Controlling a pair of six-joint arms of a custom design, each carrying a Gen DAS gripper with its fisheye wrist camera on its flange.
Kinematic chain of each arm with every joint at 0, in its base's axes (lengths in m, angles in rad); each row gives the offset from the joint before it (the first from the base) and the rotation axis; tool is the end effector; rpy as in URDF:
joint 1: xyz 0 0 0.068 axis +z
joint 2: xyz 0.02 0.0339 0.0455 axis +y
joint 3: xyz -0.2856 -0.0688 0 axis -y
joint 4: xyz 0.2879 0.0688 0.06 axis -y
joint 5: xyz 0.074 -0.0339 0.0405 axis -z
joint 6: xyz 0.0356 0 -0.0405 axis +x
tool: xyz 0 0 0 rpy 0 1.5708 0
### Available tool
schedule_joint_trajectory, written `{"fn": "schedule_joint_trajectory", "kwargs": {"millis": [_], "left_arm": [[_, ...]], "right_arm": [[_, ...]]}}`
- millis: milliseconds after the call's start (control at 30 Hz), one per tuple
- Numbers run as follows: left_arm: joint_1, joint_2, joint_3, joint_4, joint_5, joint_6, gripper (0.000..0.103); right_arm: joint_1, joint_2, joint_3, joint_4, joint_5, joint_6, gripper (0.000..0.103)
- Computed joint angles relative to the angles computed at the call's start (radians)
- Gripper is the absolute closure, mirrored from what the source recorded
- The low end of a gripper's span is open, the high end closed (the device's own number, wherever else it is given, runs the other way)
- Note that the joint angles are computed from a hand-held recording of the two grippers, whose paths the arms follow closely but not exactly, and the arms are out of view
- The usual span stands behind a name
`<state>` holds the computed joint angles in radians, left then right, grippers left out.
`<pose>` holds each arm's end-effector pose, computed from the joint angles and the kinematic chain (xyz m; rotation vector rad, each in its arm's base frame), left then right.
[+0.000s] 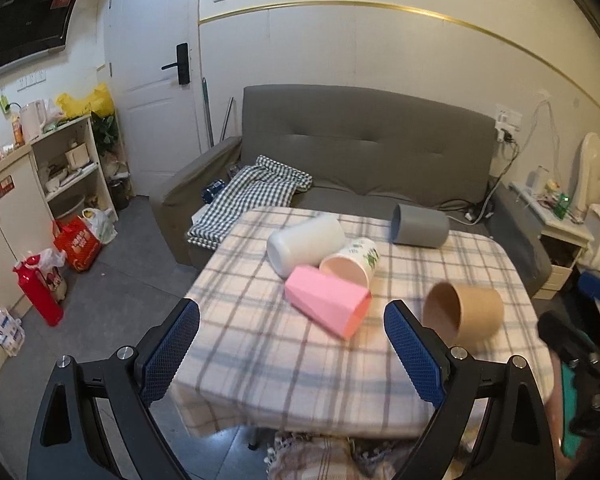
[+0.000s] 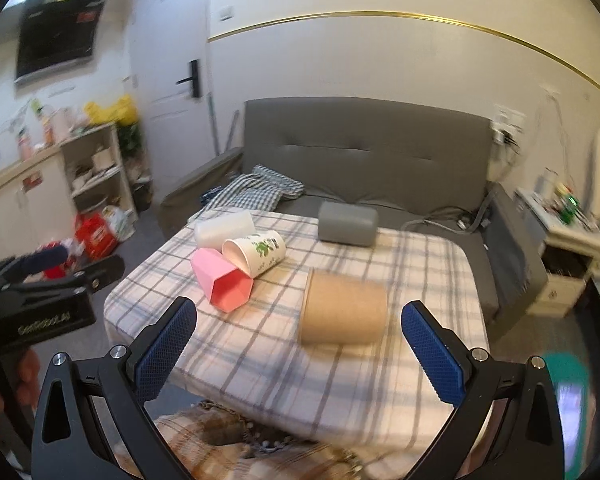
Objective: Flip cup upside down
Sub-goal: 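Reach the right gripper to the gray cup and close around it, then lift the gray cup with the right gripper and rotate it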
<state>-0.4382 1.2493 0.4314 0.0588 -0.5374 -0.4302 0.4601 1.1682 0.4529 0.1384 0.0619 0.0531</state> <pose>0.2307 -0.0880 0.1434 -0.2506 2.1933 0.1513 0.2309 0.1120 0.1730 -0.4001 2.1180 0.2321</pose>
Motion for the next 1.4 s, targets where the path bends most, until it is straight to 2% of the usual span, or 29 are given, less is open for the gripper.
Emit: {"fn": "schedule_joint_trajectory", "kwargs": {"millis": [167, 367, 533, 667, 833, 933, 1000, 1167, 1233, 1300, 1400], "left_arm": [[0.036, 0.206, 0.188, -0.019, 0.000, 0.012, 0.007], [0.078, 0.451, 0.383, 0.003, 0.027, 0.035, 0.007], [0.126, 0.632, 0.534, -0.011, 0.065, 0.049, 0.007], [0.163, 0.713, 0.612, -0.016, 0.074, 0.072, 0.007], [0.196, 0.779, 0.686, -0.023, 0.092, 0.103, 0.007], [0.203, 0.805, 0.717, -0.030, 0.100, 0.115, 0.007], [0.205, 0.819, 0.732, -0.029, 0.106, 0.125, 0.007], [0.200, 0.846, 0.753, -0.028, 0.113, 0.156, 0.007], [0.200, 0.854, 0.758, -0.027, 0.119, 0.164, 0.007], [0.201, 0.858, 0.760, -0.029, 0.123, 0.169, 0.007], [0.198, 0.849, 0.754, -0.034, 0.122, 0.175, 0.007]], "right_arm": [[-0.156, 0.206, 0.245, -0.093, -0.185, -0.280, 0.000], [-0.240, 0.554, 0.629, -0.254, -0.277, -0.550, 0.000], [-0.244, 0.891, 1.013, -0.444, -0.267, -0.699, 0.000], [-0.231, 1.131, 1.302, -0.585, -0.234, -0.808, 0.000], [-0.215, 1.350, 1.579, -0.715, -0.212, -0.885, 0.003], [-0.195, 1.440, 1.689, -0.745, -0.184, -0.924, 0.004], [-0.183, 1.467, 1.710, -0.727, -0.157, -0.945, 0.005], [-0.167, 1.577, 1.859, -0.767, -0.105, -0.949, 0.006], [-0.162, 1.619, 1.914, -0.789, -0.085, -0.952, 0.010], [-0.158, 1.641, 1.937, -0.794, -0.063, -0.957, 0.017], [-0.159, 1.626, 1.910, -0.776, -0.052, -0.935, 0.019]]}}
